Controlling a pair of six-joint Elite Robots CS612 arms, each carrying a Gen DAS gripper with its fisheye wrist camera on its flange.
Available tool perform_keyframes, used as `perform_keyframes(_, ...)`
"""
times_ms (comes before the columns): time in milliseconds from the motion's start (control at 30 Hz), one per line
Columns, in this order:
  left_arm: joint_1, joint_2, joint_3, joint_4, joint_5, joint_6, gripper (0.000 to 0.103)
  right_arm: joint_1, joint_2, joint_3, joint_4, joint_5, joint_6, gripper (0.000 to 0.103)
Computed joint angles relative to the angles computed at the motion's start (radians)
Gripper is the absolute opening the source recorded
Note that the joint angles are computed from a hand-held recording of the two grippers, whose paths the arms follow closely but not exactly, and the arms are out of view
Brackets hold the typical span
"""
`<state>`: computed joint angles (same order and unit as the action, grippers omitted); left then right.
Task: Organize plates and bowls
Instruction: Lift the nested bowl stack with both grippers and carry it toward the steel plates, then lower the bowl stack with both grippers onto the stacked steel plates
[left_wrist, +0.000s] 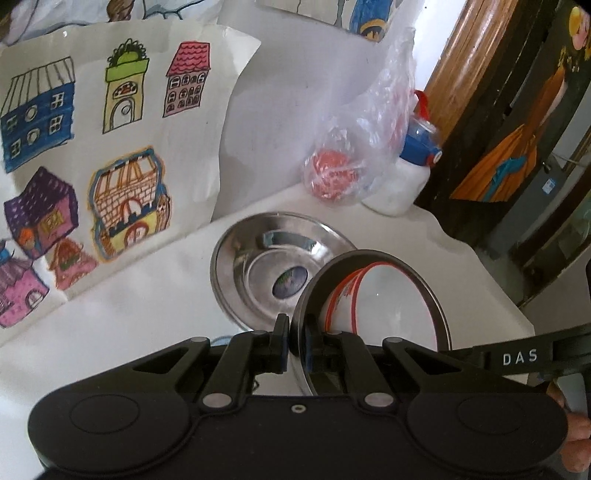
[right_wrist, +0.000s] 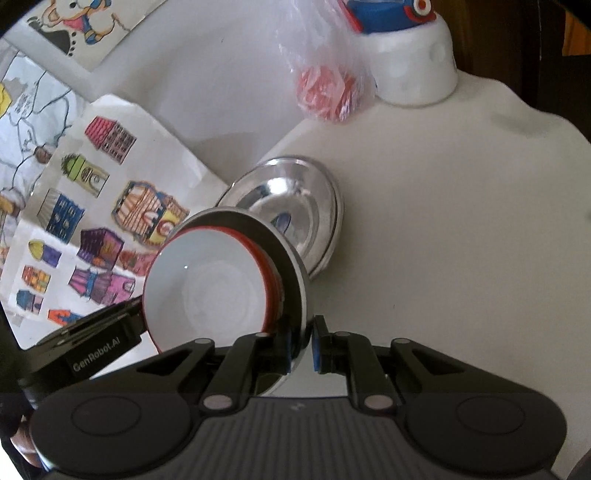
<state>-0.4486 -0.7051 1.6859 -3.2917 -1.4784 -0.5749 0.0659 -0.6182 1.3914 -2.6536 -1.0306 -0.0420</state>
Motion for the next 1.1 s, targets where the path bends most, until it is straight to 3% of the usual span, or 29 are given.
perform_keyframes(367,0.02,0.041,-0.06,-0.002,-0.015,-0.036,0.006,0.023,0.036,-0.076,0.024,-0.054,-0.004,0.013)
perform_keyframes(1100,0.048,0.101,-0.136,-0.008,0.03,-0.106,0.006,0.055,0.122,-0.231,0.061,-0.083,0.017,0.013)
